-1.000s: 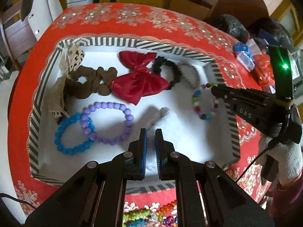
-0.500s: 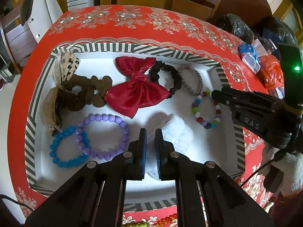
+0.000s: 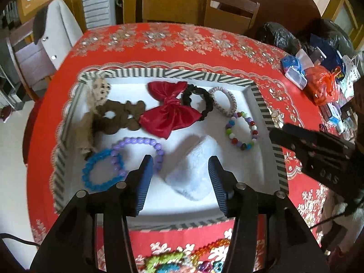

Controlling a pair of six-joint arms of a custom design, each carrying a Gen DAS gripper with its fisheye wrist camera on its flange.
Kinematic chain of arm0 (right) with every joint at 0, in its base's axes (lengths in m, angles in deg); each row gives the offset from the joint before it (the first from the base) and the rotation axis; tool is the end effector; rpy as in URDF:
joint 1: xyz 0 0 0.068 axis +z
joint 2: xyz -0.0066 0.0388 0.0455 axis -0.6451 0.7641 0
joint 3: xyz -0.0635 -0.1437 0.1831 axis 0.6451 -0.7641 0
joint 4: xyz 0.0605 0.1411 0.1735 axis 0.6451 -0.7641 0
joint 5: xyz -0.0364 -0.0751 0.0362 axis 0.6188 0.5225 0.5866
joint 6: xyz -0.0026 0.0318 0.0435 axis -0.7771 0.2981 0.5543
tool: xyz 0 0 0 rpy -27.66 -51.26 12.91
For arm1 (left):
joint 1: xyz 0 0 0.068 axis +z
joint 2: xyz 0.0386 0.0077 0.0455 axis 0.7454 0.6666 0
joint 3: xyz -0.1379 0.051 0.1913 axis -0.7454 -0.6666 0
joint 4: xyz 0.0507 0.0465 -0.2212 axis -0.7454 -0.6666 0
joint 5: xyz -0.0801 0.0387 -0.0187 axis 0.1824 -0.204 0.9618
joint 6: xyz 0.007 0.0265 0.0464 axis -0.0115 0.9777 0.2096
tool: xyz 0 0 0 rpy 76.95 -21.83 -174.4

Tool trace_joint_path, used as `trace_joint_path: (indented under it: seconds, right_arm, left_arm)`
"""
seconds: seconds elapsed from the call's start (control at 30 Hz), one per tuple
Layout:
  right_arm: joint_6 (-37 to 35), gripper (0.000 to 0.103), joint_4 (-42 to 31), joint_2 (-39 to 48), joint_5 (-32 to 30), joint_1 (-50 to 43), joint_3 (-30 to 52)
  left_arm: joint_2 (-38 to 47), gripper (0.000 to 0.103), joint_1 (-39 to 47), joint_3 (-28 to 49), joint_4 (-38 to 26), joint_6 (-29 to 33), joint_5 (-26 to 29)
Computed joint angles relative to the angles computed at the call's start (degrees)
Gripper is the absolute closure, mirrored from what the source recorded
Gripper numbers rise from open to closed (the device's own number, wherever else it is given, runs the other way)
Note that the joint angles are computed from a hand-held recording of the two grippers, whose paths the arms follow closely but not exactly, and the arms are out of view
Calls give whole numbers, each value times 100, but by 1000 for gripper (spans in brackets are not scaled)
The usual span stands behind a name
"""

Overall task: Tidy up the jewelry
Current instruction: 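Move both tools back to the remaining bracelets beside the tray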

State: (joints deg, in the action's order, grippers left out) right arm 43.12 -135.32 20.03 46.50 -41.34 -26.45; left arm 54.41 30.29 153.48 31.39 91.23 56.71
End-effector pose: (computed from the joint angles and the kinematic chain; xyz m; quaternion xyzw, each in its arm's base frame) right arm 0.2318 -0.0046 0.2631 0.1613 0.9423 0.0464 0.2896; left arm 0.3427 -0.1214 0.2663 0.2890 0.9231 -0.1502 0.2046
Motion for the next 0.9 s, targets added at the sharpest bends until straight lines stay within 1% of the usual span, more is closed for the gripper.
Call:
trace_joint_path:
  seconds: [0.2, 0.47, 0.73, 0.9]
  right_arm:
    - [697, 62, -339, -733, 321, 766, -324]
    - [1989, 62, -803, -1253, 1033, 2315, -578]
    - [3293, 62, -1159, -1401, 1741, 3785, -659]
    - [3881, 62, -1343, -1283, 2066, 4489, -594]
  left_arm:
    - [-781, 53, 287, -761, 205, 216, -125]
    - [-1744, 53, 873, -1732, 167, 713, -67]
    - [-2390, 53, 1484, -2281, 3, 1221, 123]
    - [-2727, 53, 1887, -2519, -168, 1616, 281]
